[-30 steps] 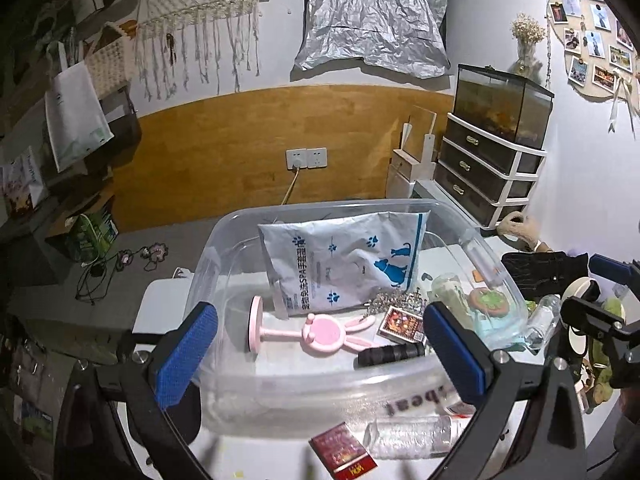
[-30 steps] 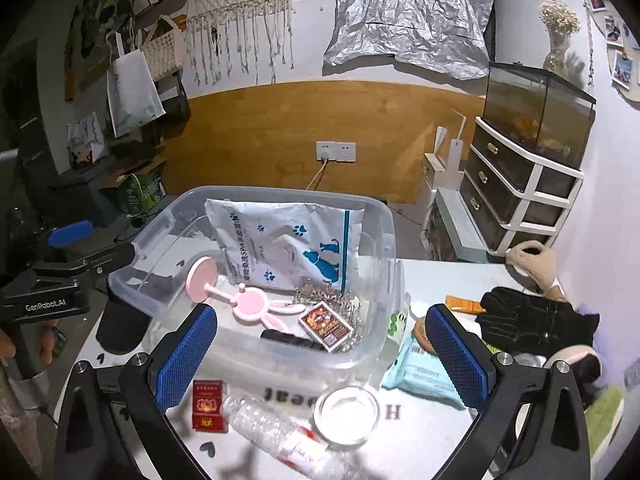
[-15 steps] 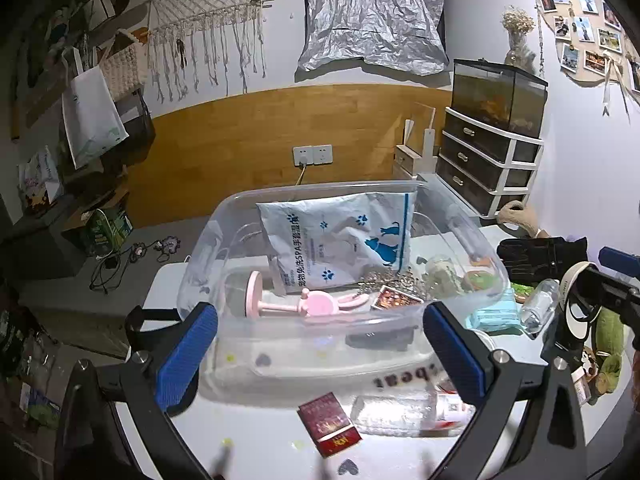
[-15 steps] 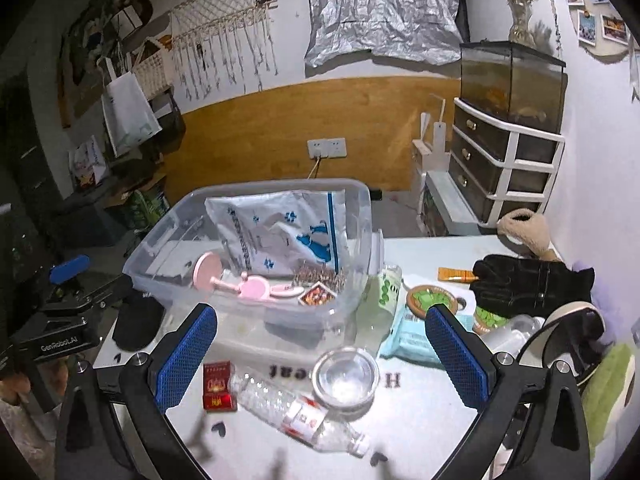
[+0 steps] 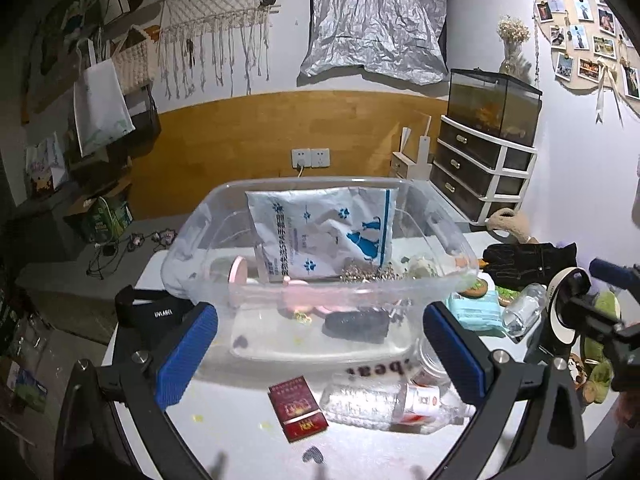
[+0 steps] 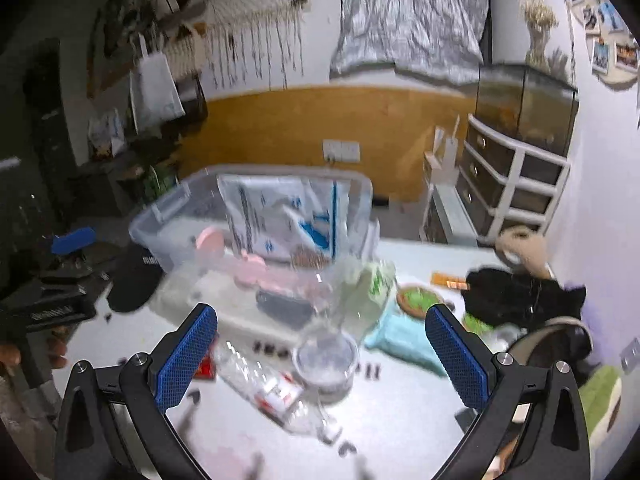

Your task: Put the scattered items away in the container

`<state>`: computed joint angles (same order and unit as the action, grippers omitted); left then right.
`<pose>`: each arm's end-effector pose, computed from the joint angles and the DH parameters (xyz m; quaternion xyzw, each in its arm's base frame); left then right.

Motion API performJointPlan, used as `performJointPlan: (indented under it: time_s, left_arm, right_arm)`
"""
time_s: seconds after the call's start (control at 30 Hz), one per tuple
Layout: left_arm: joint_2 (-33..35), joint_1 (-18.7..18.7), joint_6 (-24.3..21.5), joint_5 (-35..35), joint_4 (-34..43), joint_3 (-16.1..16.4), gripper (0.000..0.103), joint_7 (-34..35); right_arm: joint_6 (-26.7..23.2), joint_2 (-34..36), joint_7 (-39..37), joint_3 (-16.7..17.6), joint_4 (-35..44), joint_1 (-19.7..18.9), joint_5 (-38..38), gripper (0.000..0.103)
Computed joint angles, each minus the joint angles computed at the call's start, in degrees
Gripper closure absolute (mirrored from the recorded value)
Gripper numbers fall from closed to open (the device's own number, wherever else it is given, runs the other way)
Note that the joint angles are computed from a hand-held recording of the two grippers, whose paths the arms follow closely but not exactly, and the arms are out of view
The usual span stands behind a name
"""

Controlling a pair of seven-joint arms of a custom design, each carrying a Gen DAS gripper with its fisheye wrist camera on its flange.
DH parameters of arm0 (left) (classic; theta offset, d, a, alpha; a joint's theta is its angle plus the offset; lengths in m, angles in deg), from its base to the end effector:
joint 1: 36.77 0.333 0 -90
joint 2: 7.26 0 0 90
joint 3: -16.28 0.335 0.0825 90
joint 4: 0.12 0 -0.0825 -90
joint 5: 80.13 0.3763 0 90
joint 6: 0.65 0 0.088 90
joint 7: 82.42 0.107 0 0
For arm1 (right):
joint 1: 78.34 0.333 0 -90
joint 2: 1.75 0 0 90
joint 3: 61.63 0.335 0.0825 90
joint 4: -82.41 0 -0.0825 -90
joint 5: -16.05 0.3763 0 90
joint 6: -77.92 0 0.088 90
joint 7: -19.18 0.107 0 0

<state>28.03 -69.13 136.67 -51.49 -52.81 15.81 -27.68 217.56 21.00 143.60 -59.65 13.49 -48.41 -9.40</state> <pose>0.6526 -0.4134 0.6525 -0.5713 0.6773 -0.3541 0.2992 0.6173 0.3755 0.6756 -0.6833 0.5816 -0.2705 0.3489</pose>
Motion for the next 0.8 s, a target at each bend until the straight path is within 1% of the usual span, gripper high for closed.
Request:
performJointPlan:
  time_s: [0.07,0.17,0.23,0.37,0.47,0.57,0.63,0.73,0.77,0.8]
  left_arm:
    - [-0.65,-0.22,-0.01,0.11,-1.32,-0.09,0.0,-0.34]
    - [-1.44,0.14,-0.08,-0.93,-3.04,-0.99,0.0,-0.2]
    - [-2.58,0.99,1.21,-2.82,-5.7,-2.21,0.0,-0.03]
    - [-4.62,2.37,2.55,-6.7,-10.86,-4.04,0.0,0.39]
    - [-5.49,2.09,2.27,-6.9,-13.45,-4.04,0.0,0.53]
    - [-6.78,1.82,3.3,-6.25,-17.14,-4.06,0.0,0.42]
    - [-6.78,1.63,3.58,-5.75,-18.27,-4.0,0.002,-0.03]
    - [-6.15,2.07,3.67,-6.81,-19.08,-4.92,0.004,1.46]
    - [-6.06,2.29,3.85,-7.31,-19.56,-5.16,0.01,1.97]
    - [-5.66,2.23,3.28,-7.67,-19.46,-5.31,0.013,2.5]
  right_arm:
    - [-1.76,-0.08,-0.61,-0.08,-0.36,0.23,-0.44,0.0]
    - [0.48,-1.81,-2.93,1.24,-4.36,-0.96,1.62,0.0]
    - [1.01,-2.79,-4.01,1.96,-6.66,-1.58,3.22,0.0]
    - [0.53,-3.83,-7.05,3.47,-10.08,-2.88,7.44,0.0]
    - [0.7,-4.73,-8.82,4.01,-12.9,-3.27,9.09,0.0]
    - [0.93,-5.53,-10.66,4.46,-15.61,-3.57,10.18,0.0]
    - [1.37,-5.84,-12.14,4.8,-17.15,-3.86,11.02,0.0]
    - [2.25,-5.73,-15.24,5.35,-18.92,-4.36,12.35,0.0]
    - [2.35,-5.53,-15.91,5.4,-19.27,-4.41,12.63,0.0]
    - [2.38,-5.19,-16.53,5.45,-19.51,-4.45,12.94,0.002]
